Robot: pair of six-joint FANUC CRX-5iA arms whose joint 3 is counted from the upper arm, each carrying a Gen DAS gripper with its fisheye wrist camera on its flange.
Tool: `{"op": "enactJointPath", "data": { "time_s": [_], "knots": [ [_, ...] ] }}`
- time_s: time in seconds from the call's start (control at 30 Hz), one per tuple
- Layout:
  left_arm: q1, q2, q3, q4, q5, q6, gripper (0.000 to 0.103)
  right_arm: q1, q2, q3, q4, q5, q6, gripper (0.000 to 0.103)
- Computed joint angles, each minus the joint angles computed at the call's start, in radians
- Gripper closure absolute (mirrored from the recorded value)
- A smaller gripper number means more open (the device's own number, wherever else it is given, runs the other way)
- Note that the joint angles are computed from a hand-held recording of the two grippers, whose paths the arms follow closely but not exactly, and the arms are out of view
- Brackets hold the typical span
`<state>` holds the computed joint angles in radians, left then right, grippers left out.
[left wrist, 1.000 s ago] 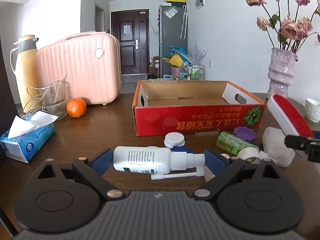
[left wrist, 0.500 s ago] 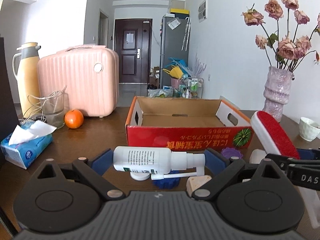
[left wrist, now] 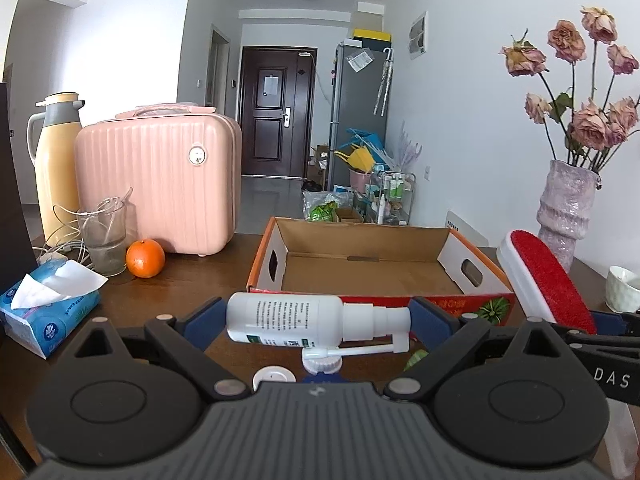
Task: Organize rigid objects
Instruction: 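Lift and carry the spray bottle and lint brush over the cardboard box with both tools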
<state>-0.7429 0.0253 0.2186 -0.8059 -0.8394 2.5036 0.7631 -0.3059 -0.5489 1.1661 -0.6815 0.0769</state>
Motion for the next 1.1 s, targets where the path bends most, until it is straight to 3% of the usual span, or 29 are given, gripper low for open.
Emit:
{"op": "enactJointPath", "data": {
  "time_s": [1.1],
  "knots": [
    [0.087,0.233,0.260,0.054,-0.022,-0.037,0.005,-0.150,0.240,0.228,-0.092,0.111,0.105,0.047]
  ]
}}
